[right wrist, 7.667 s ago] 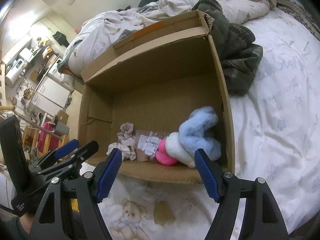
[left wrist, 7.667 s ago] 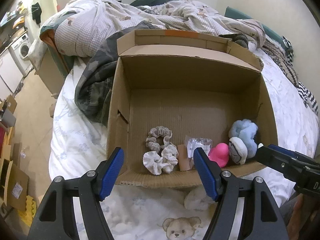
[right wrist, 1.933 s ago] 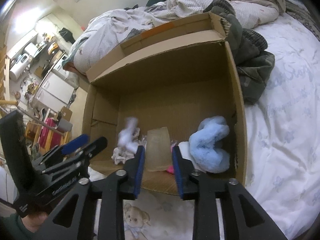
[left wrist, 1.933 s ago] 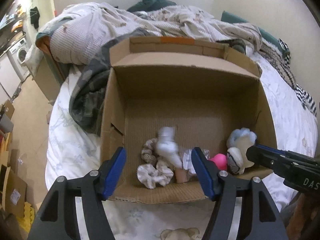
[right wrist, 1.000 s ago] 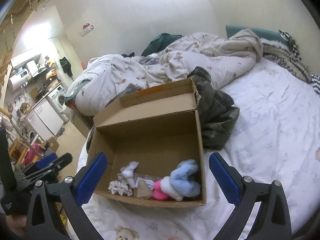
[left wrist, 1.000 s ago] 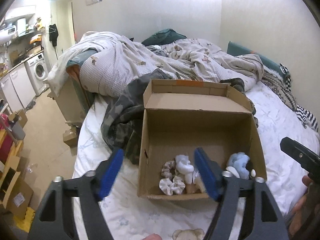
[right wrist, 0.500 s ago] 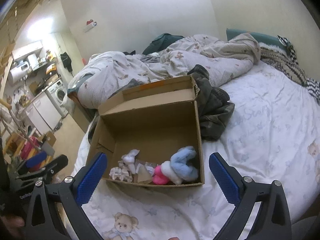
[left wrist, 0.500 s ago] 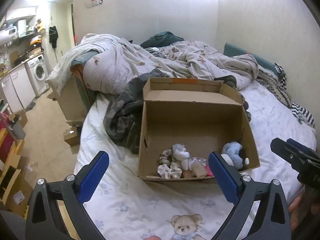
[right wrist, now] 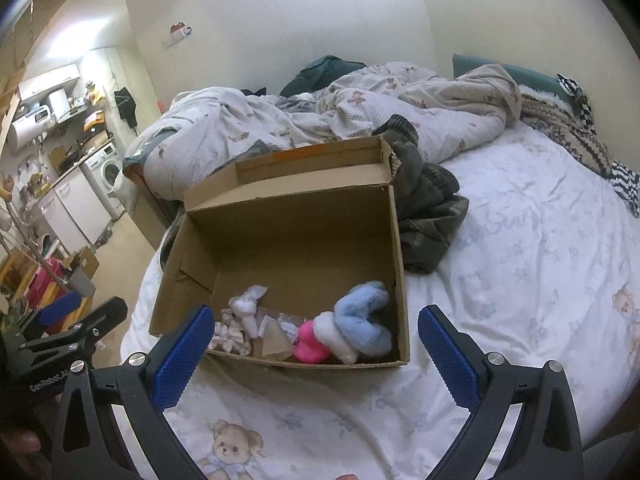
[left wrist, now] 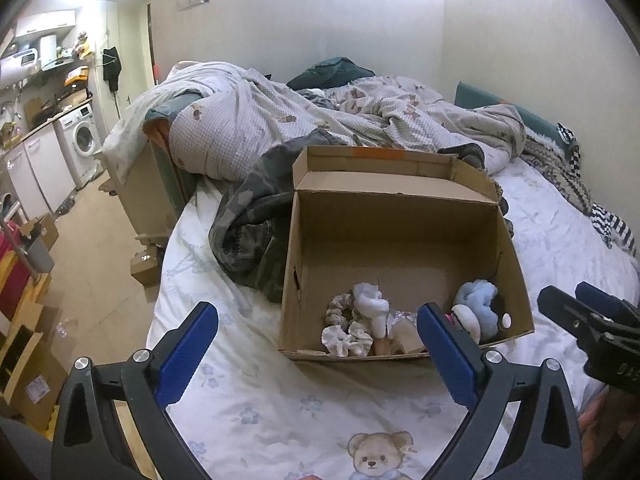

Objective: Organize soft objects

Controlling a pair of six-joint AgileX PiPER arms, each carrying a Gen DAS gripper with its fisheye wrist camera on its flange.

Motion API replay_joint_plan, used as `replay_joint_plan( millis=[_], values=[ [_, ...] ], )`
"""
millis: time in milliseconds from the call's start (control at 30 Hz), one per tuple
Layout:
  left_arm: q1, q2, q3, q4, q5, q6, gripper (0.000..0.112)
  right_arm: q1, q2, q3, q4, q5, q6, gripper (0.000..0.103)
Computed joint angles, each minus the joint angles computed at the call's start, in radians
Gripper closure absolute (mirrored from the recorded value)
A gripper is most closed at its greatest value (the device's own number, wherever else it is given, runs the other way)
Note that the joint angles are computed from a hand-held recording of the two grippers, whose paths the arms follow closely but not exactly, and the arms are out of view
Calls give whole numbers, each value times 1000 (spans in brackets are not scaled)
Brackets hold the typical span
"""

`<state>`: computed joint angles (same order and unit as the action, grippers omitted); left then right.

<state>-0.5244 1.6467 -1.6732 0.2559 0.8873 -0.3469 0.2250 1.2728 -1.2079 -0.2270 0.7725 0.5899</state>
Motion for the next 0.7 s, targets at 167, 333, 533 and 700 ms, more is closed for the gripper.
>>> replay_joint_plan(
  millis=[167,333,533,700],
  values=[
    [0,-1,0,-6,0,-2,13,4,10,-3,-5,5,6,0],
    [1,2,-5,-14,4,3,13,3,20,-9,-5,11,5,0],
    [0,2,-4,-15,3,1,13,5,21,-8,-7,11,10,0],
    [0,3,-6,-14,0,2,13,6,22,-8,-9,10,9,0]
  ],
)
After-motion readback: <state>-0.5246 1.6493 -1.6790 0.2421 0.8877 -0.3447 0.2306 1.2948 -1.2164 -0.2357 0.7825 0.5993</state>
